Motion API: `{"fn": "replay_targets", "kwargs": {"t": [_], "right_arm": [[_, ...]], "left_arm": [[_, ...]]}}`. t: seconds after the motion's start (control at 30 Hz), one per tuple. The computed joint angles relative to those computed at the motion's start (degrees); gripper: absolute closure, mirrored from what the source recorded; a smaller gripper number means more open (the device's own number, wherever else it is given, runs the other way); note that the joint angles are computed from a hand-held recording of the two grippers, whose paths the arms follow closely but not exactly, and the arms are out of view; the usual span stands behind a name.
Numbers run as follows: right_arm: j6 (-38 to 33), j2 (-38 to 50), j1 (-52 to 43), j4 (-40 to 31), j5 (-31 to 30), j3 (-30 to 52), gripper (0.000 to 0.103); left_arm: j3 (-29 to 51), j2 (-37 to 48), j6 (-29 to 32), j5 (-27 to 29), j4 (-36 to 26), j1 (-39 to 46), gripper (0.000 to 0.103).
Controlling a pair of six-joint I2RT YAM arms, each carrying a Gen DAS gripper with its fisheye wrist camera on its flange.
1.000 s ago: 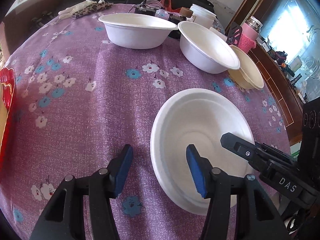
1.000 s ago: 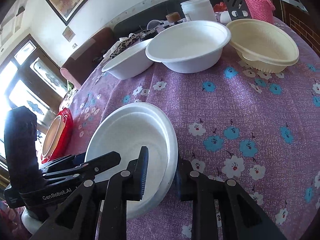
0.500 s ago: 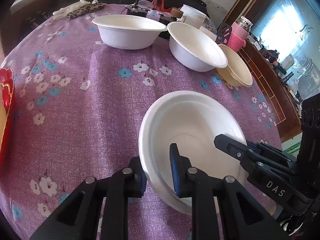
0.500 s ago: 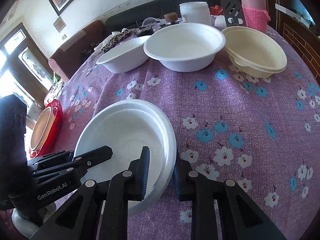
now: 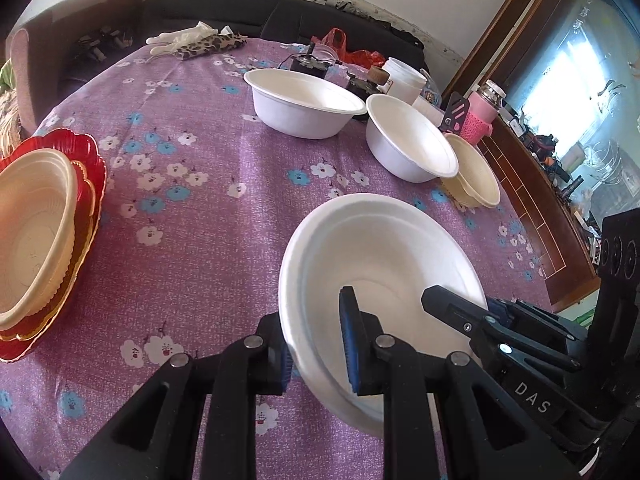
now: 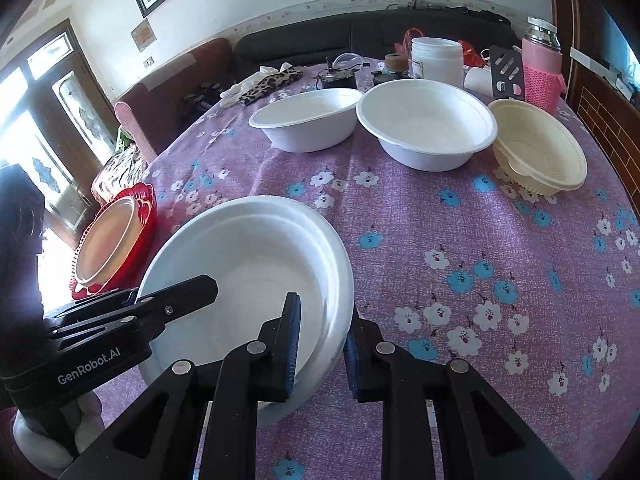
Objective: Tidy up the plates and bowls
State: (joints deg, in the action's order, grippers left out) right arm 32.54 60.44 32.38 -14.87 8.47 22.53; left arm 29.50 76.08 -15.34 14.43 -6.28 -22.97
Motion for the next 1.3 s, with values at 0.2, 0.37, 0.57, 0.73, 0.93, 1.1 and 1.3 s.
{"fn": "replay_targets", "kwargs": {"t": [0.2, 0.37, 0.57, 0.73, 0.93, 1.1, 1.3], "right_arm": [[1.55, 4.34, 2.94, 3.39, 1.47, 0.71, 0.082], [2.06, 8.19, 3.89, 6.76, 1.46, 1.47, 0.081], [3.3, 11.09, 5.37, 9.0, 1.68, 3.38, 0.081], [4.1, 13.34, 8.76, 9.08, 3.6, 7.47, 0.081], [3.78, 18.69, 13.33, 9.13, 5.98, 13.47, 0.081], [4.33, 22.88, 15.17, 9.62, 7.05, 16.13, 0.081], [4.97, 24.18, 14.39, 6.53, 11.32, 15.1, 0.079]], "left_arm": [[-0.92, 1.1, 1.38, 1.93, 1.35, 3.82, 0.084], [-1.63, 1.61, 1.55, 2.54, 2.6, 6.08, 0.084], [-3.5, -4.13, 2.38, 2.39, 1.37, 8.53, 0.084], [-4.16, -10.69, 4.86, 2.5, -1.62, 13.37, 0.084], [-3.11, -12.43, 8.59, 8.23, -4.53, 23.59, 0.084], [-3.18, -11.75, 10.27, 8.51, -4.29, 26.06, 0.082], [-3.97, -3.7, 8.24, 1.8, 2.4, 15.21, 0.07]]}}
